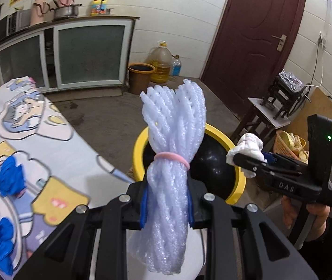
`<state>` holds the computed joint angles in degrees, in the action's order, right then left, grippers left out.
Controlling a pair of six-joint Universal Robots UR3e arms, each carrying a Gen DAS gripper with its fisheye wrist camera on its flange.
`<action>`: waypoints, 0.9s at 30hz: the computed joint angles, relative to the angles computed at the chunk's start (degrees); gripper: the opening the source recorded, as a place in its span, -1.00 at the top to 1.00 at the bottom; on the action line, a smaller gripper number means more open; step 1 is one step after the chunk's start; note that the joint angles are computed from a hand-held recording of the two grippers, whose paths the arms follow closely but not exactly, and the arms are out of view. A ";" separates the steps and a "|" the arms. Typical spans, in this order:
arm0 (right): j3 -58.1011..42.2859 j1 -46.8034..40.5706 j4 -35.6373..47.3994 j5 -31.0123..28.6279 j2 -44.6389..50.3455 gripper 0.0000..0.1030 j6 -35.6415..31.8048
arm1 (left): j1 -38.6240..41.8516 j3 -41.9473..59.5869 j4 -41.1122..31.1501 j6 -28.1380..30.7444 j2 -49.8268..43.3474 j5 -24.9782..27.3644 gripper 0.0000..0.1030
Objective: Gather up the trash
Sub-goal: 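Carry the net and cloth bundle over the bin and open both tools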
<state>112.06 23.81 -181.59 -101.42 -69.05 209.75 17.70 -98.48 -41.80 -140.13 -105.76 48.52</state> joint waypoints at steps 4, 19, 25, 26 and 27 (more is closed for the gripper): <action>0.99 -1.48 -0.82 0.67 0.58 -0.07 -0.17 | -4.06 4.20 1.58 -3.41 -5.40 1.69 0.55; 2.81 -5.04 -2.14 3.77 2.79 -0.08 0.17 | -12.41 17.32 2.05 -12.23 -18.62 5.35 0.54; 1.46 -5.45 -1.24 4.65 4.39 -0.09 -0.27 | -13.76 20.08 1.22 -14.57 -21.17 5.91 0.54; 1.09 -5.51 -0.94 4.86 4.62 -0.09 -0.26 | -13.78 20.36 0.86 -14.89 -21.37 5.68 0.54; 0.87 -5.46 -0.71 4.75 4.75 -0.09 -0.24 | -13.76 21.13 0.09 -15.31 -21.84 5.29 0.54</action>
